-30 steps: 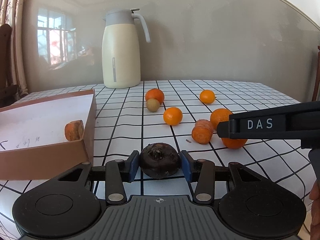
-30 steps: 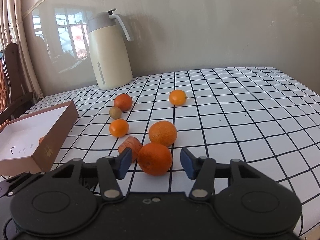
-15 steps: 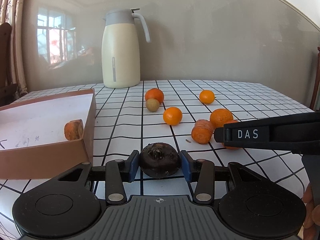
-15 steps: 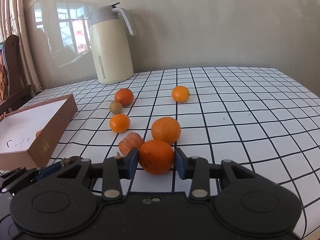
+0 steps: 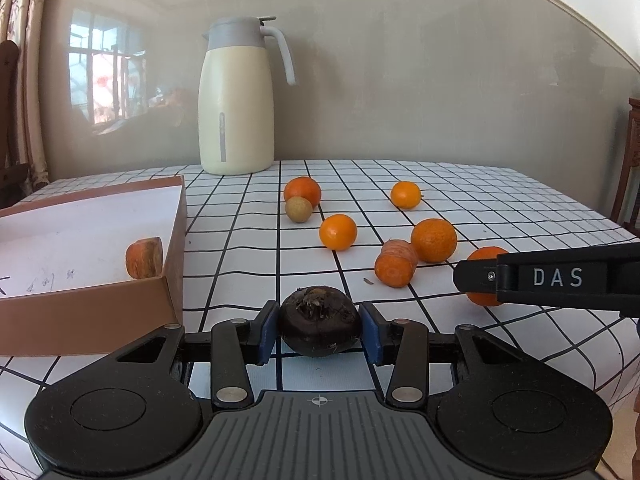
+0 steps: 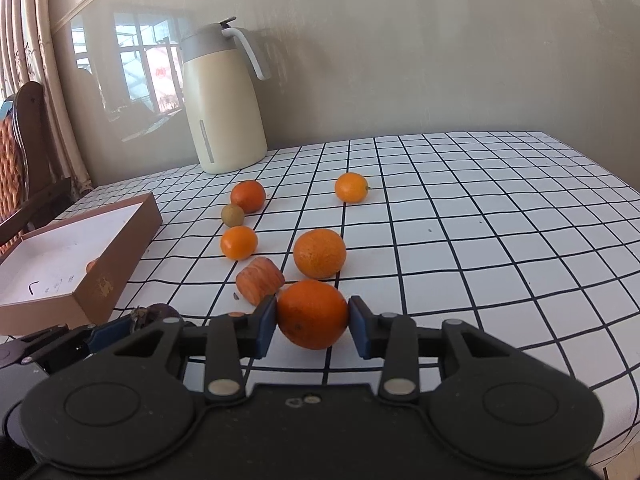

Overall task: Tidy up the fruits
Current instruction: 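Lift the mangosteen with the left tool while the right tool grasps the large orange, then carry the mangosteen and orange over the box and open both tools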

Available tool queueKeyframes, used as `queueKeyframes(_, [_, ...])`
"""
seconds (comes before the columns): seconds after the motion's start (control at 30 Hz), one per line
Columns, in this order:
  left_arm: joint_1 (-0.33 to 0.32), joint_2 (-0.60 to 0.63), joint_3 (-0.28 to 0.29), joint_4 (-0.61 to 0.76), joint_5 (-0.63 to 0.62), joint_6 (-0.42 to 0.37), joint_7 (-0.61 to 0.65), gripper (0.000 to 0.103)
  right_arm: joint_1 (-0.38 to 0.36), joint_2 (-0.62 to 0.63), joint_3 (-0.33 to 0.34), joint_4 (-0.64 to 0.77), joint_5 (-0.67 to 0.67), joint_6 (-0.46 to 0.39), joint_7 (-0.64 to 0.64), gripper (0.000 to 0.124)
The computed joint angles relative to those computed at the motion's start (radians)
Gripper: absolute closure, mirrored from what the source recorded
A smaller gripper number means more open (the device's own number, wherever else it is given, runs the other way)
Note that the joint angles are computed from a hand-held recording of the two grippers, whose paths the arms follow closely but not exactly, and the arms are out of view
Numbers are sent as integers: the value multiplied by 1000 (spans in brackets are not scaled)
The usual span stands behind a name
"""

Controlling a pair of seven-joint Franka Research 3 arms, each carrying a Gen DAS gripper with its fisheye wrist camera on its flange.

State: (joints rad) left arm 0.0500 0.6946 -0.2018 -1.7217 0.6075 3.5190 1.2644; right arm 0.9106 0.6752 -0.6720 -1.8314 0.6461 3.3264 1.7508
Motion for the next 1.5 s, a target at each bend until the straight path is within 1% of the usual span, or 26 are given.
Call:
queueKeyframes(0.1, [22,-4,-21,-5,26,-3,-7,59,13,-18,-8,-24,-1,-3,-9,94])
queueKeyframes(0.13, [38,-5,-37,-8,43,-5,-13,59,9,-28,1,-32,-4,-2,-12,94])
queueKeyframes(0.2, [51,-10,-47,-15,61,-1,-18,59,-14,-54,36,-49,-11,13,-25,94])
queueKeyframes(0.3, [81,-23,-65,-33,101,21,-35,59,-7,-71,44,-68,5,33,-60,94])
queueKeyframes(0.37, [94,-32,-70,-42,129,42,-51,59,-13,-83,62,-76,22,54,-88,94])
queueKeyframes(0.53, [99,-52,-46,-54,171,87,-102,59,-38,-105,110,-78,64,101,-150,94])
queueKeyframes(0.67, [93,-71,-9,-64,180,132,-135,59,-90,-122,185,-70,69,159,-189,94])
queueKeyframes(0.7, [86,-75,5,-65,174,147,-135,59,-111,-124,212,-66,60,178,-196,94])
queueKeyframes(0.83, [72,-86,54,-67,140,185,-140,59,-160,-117,280,-26,51,222,-231,94])
queueKeyframes(0.97, [69,-90,85,-63,100,187,-144,59,-225,-103,361,26,25,225,-259,94])
queueKeyframes(1.23, [74,-89,129,-52,8,177,-109,59,-314,-49,491,159,5,205,-337,94])
queueKeyframes(1.33, [82,-84,136,-41,-21,166,-101,59,-340,-20,533,219,2,197,-368,94])
queueKeyframes(1.4, [77,-79,151,-34,-57,164,-84,59,-356,1,558,261,2,190,-389,94])
queueKeyframes(1.5, [84,-76,160,-27,-95,157,-73,59,-368,35,581,323,2,178,-409,93])
